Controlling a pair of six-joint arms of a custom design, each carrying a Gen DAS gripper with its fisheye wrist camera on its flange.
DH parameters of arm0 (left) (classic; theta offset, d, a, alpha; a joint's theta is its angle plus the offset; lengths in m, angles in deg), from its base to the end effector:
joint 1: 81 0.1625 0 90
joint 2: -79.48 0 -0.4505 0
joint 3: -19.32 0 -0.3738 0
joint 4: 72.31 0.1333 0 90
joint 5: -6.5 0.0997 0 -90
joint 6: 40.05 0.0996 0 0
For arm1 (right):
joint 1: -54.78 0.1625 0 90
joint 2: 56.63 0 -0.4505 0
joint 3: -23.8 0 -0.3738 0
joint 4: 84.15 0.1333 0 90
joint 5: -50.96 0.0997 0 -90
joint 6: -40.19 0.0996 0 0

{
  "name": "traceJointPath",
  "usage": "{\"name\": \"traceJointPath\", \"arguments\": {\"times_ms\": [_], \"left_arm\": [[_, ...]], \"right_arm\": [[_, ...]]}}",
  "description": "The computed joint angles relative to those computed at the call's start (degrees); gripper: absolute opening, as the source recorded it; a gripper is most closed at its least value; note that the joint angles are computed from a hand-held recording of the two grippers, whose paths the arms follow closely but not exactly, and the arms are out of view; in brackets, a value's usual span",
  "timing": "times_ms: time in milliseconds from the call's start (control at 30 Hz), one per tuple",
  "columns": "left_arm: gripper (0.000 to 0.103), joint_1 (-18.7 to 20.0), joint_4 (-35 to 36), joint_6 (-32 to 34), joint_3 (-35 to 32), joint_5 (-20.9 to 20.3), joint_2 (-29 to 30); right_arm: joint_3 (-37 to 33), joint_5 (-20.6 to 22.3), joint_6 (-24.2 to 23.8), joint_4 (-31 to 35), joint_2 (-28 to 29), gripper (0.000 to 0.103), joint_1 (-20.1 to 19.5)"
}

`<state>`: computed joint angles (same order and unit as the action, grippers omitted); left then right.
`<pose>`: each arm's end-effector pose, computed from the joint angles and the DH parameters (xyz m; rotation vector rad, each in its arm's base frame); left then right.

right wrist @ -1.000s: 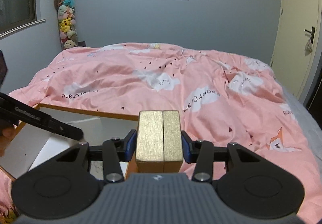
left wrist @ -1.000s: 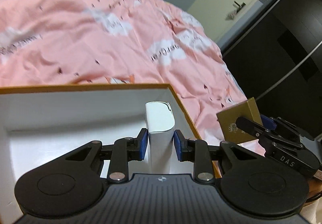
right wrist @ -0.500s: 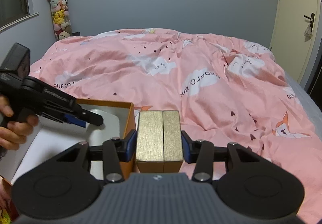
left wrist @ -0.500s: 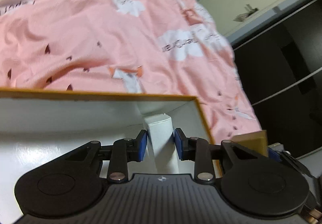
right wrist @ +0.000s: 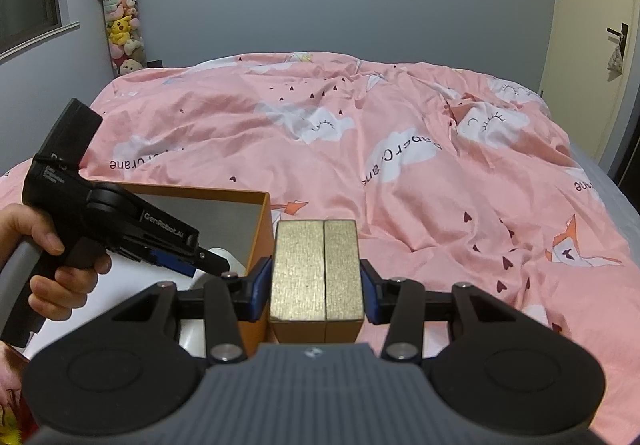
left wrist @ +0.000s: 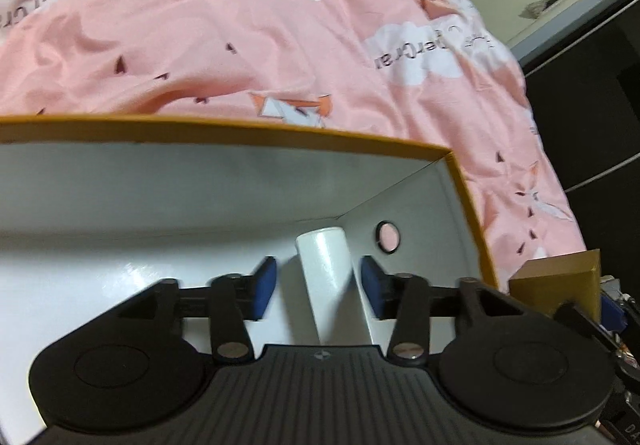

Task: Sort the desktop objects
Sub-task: 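Lift both held items and carry them over the empty tan box, then lower white case into the tan box and open left tool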

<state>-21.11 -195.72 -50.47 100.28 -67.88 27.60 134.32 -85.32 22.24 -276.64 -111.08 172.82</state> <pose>-0.2184 -0.6958 0.2471 0.4814 2.8621 -0.2408 0.3311 -0.4912 0.2437 0.4911 -2.1953 1.0283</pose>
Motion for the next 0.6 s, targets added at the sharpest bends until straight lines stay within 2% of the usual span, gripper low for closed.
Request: {"name": "traceJointPath", "arguments": {"times_ms": [167,233,433,467,600], "left_arm": [[0.057,-0.7,4.9,-1.7,-0.2,2.9,-0.6],[0.057,-0.7,7.0,-1.2,-0.3,2.5,-1.0],[0.057,-1.5,19.8,-3.2,-3.4,3.3,-0.6],[0.052,-1.4,20.1,-3.1,-3.4,2.7,-0.6],[0.047,-1.6,17.2,-1.1,-2.2,2.4,-0.5]], "right_arm": [[0.3,0.5,-0.5,-0.5,-0.1,0.048,0.0],[0.5,0.6,-0.5,-0.8,-0.1,0.048,0.0],[0.8,1.0,-0.6,-1.3,-0.2,0.048,-0.1],[0.8,1.0,-0.6,-1.3,-0.2,0.048,-0.1],[1.1,1.4,-0.4,-1.1,-0.3,0.048,-0.2]]}}
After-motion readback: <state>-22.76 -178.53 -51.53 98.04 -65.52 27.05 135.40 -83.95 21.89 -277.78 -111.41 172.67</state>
